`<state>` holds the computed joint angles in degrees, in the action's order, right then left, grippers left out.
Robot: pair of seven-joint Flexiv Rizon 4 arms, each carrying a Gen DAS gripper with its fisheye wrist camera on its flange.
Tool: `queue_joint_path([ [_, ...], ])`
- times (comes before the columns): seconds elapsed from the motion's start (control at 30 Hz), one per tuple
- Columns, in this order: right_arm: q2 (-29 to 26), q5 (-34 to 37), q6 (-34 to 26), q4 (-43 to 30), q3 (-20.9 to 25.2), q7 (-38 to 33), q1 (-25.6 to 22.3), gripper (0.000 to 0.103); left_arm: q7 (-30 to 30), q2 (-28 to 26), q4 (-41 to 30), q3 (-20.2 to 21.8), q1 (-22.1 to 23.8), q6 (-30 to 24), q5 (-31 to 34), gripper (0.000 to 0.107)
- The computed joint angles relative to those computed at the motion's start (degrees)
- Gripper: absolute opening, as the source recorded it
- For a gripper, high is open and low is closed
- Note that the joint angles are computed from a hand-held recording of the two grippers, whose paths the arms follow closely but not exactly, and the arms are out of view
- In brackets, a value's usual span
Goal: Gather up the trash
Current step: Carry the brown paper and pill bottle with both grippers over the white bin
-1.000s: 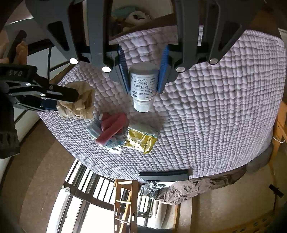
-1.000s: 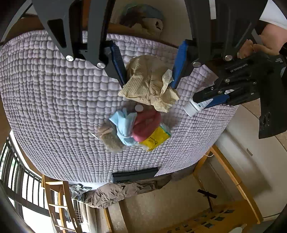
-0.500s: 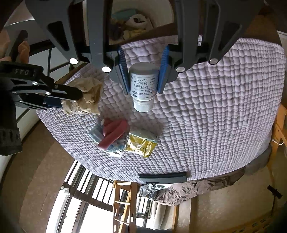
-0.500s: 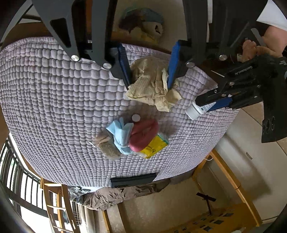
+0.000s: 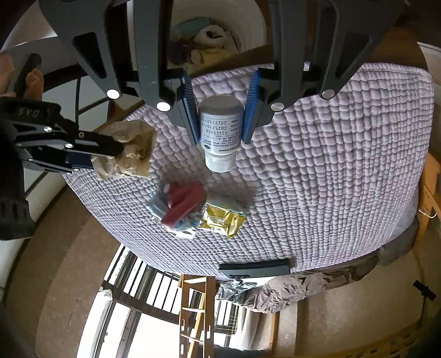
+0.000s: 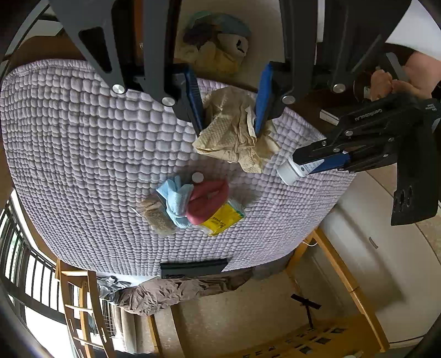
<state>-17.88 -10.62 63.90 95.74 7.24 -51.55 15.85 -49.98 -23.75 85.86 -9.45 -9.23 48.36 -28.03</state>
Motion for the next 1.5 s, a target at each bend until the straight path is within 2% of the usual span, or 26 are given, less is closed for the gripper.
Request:
queue_joint_path([
  [0.8, 6.5, 5.5, -0.1, 6.9, 2.7, -1.9, -0.2, 0.035, 4.1, 4.5, 5.5, 0.8, 0.3, -2.7, -1.4, 0.034],
  [1.5, 7.8, 6.5, -1.0, 9.8, 3.4, -2.4, 1.1, 0.035, 5.9, 7.6, 9.6, 2.0, -0.6, -3.7, 0.9, 0.034],
])
